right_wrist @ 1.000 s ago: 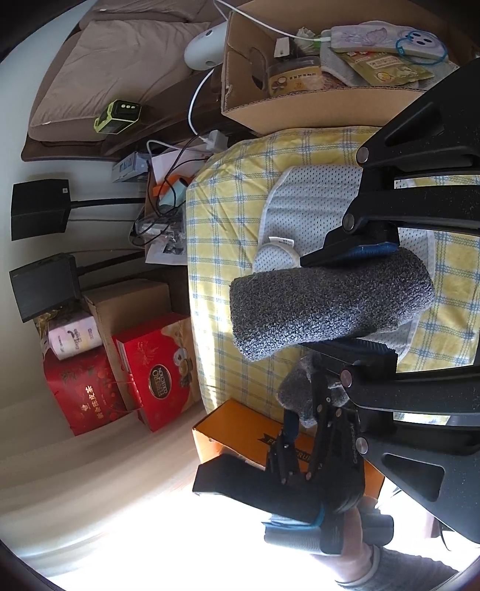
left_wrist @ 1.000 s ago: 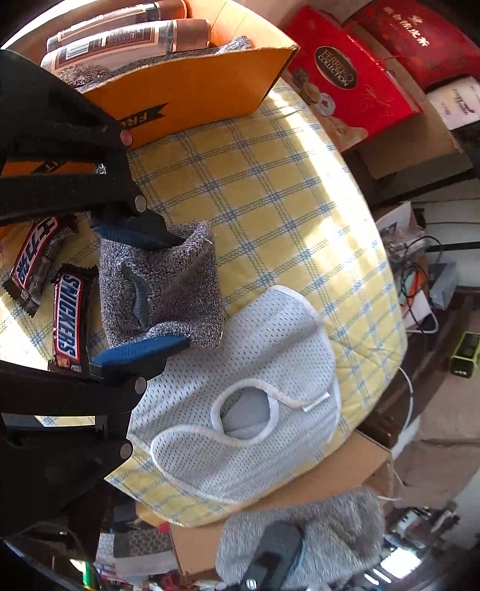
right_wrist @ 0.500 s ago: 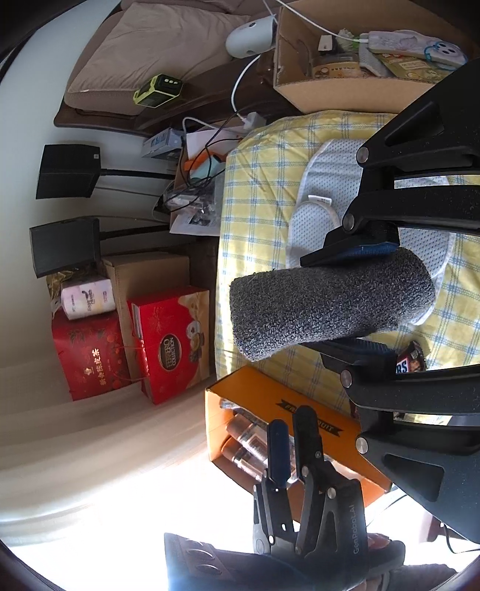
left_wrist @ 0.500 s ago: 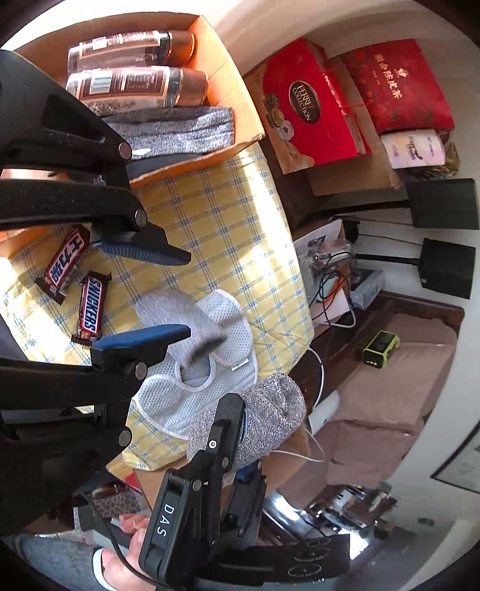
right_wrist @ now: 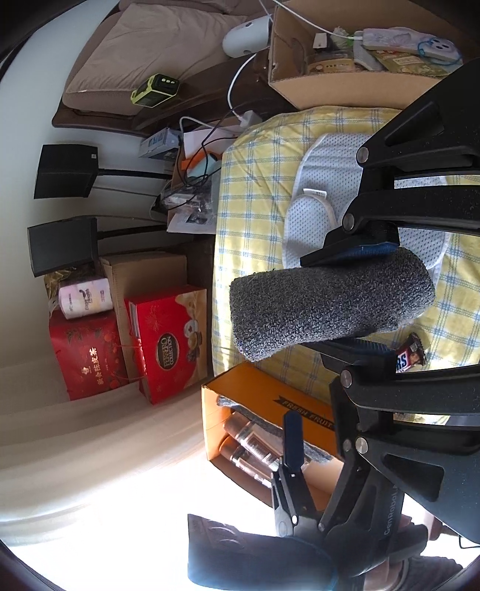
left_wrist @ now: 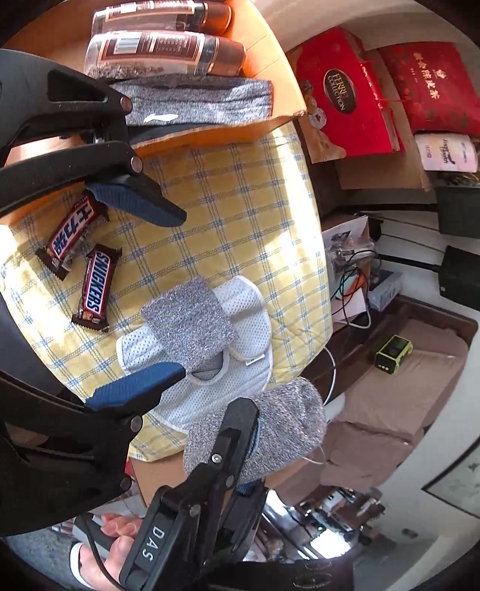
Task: Organize objects
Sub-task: 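Grasp the folded grey sock with the left tool while the right tool holds its sock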
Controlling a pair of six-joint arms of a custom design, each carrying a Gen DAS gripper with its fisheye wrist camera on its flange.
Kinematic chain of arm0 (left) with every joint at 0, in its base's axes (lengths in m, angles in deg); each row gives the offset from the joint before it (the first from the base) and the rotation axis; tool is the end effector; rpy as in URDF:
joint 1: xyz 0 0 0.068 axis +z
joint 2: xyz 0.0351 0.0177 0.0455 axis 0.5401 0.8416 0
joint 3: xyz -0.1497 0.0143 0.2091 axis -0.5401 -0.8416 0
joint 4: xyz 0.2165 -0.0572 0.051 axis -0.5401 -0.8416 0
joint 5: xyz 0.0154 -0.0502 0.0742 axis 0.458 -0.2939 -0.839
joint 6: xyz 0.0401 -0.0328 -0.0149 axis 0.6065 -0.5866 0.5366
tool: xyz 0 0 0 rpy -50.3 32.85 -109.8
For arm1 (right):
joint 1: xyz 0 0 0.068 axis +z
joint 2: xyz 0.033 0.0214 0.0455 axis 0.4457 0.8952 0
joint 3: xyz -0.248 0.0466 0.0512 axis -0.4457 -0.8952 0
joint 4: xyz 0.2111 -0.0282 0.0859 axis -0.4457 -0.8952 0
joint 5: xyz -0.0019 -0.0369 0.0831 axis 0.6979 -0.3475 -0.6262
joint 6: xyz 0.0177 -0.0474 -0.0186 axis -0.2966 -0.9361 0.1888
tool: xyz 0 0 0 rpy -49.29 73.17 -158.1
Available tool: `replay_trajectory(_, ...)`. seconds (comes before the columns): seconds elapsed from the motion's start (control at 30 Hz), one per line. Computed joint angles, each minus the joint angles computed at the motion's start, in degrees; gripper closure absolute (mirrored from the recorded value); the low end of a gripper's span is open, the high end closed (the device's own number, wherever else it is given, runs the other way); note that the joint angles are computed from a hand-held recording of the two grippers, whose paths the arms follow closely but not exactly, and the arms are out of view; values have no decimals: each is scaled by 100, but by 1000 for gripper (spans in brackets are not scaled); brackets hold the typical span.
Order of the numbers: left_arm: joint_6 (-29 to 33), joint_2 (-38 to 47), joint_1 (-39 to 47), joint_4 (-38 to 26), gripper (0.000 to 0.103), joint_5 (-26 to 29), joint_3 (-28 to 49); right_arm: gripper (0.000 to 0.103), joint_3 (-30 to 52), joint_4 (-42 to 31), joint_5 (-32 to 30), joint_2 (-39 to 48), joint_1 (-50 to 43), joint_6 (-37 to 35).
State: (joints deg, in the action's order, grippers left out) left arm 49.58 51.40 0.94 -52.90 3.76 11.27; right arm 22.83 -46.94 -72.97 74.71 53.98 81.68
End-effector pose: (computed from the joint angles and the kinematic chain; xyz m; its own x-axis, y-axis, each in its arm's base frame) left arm 0.2932 -0.1912 0.1560 -0.8018 0.3653 -0.4730 0.5216 0.8141 -0.2554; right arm 0.2415 0.1237 0.1748 -0.7570 -0.0391 -0.6522 -0.2014 0.9636 0.1759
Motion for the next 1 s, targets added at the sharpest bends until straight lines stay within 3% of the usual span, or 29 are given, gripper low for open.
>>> replay_trajectory(0.2,-502,877,-500,228,25,-34,491,68,-431,-32,-137,-418,-546,-93)
replay_trajectory(0.37,-724,1440,-757,330,30,-140,1010,68,-696,-62,-182,-579,-896,-216)
replay_trajectory(0.47,-705,1734,-894,198,39,-302,1408,68,-826,6,-220,-570,-1056,-272)
replay_trajectory(0.6,-658,2208,-1001,-204,59,-436,2088,68,-974,129,-314,-526,-1214,-313)
replay_trajectory(0.67,-610,2303,-1050,-221,75,-541,2186,68,-1022,180,-360,-503,-1290,-339)
replay_trajectory(0.73,-530,2232,-1039,-56,101,-497,2046,68,-1049,213,-398,-481,-1342,-350)
replay_trajectory(1.0,-221,1556,-994,232,103,-645,1426,68,-1021,290,-449,-401,-1329,-350)
